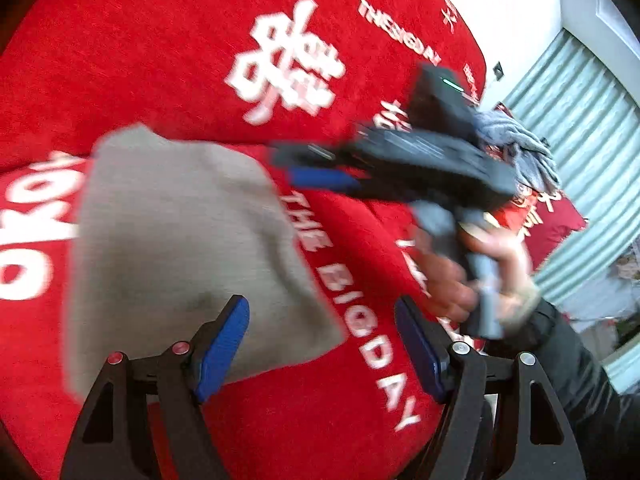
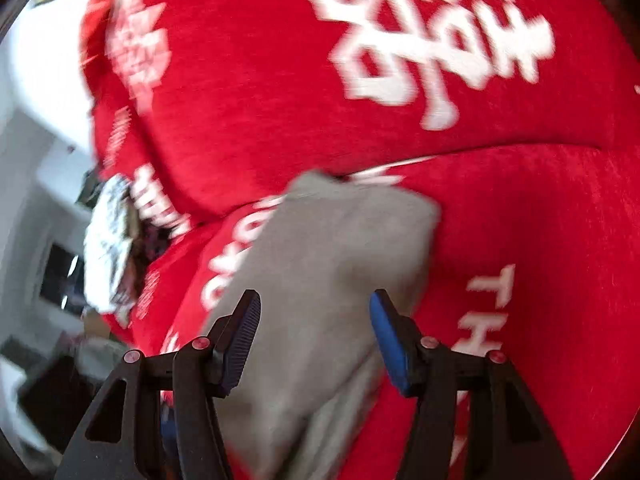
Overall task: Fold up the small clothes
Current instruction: 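Move both open grippers to the edge of the grey sweater bundle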
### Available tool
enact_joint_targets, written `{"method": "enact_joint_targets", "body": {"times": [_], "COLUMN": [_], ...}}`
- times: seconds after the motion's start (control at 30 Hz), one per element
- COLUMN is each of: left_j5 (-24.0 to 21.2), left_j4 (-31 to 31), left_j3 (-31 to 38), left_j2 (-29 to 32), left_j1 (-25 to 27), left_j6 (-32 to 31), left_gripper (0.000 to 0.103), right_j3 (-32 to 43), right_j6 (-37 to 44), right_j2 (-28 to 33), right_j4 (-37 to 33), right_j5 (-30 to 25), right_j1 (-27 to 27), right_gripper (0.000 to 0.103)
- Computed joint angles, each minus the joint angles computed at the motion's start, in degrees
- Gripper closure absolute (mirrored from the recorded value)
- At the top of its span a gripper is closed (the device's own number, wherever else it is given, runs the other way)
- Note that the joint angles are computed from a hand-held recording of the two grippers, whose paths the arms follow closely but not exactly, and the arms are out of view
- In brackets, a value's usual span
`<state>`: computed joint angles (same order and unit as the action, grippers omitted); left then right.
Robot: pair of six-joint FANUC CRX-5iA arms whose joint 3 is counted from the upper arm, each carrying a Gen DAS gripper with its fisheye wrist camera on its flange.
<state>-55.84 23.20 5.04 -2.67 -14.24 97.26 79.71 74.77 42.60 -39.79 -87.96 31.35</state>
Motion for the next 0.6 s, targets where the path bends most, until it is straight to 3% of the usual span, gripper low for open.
{"method": "enact_joint_targets", "body": {"times": [0.07,0.17,0.27,0.37,0.43,0.5,0.53,0.6], "left_j5": [-1.02,-2.74,-3.16,-2.02,-2.51,-1.75,-1.45,-0.28], "left_j4": [-1.61,-3.21,-2.84,-0.03,-2.72,-2.81,-2.09,3.23], "left_j3": [-1.77,-3.06,-6.46,-9.33,-8.17,-8.49,-9.0,-11.89], "left_j2": [-2.5,-3.48,-5.07,-6.8,-7.7,-9.02,-9.47,-10.27], "left_j1": [1.8,3.49,5.73,7.0,6.55,7.2,7.94,9.97], "left_j6": [1.3,3.54,3.73,1.72,2.41,1.52,1.61,0.61], "left_gripper": [0.028,0.028,0.028,0.028,0.028,0.028,0.028,0.028], "right_j3": [-7.23,-11.58,-14.87,-21.42,-24.17,-28.44,-31.06,-34.25], "right_j6": [3.19,5.03,3.06,1.86,1.21,0.51,0.35,1.52], "right_j2": [-4.62,-6.89,-7.71,-10.9,-13.13,-16.58,-18.48,-21.1], "right_j4": [-3.69,-6.32,6.13,6.29,8.16,14.73,17.66,17.14], "right_j5": [2.0,1.62,1.37,4.37,6.12,9.06,11.21,13.81], "right_j1": [0.34,1.66,6.0,5.21,5.72,8.43,9.83,10.7], "right_gripper": [0.042,0.042,0.042,0.05,0.05,0.046,0.045,0.045]}}
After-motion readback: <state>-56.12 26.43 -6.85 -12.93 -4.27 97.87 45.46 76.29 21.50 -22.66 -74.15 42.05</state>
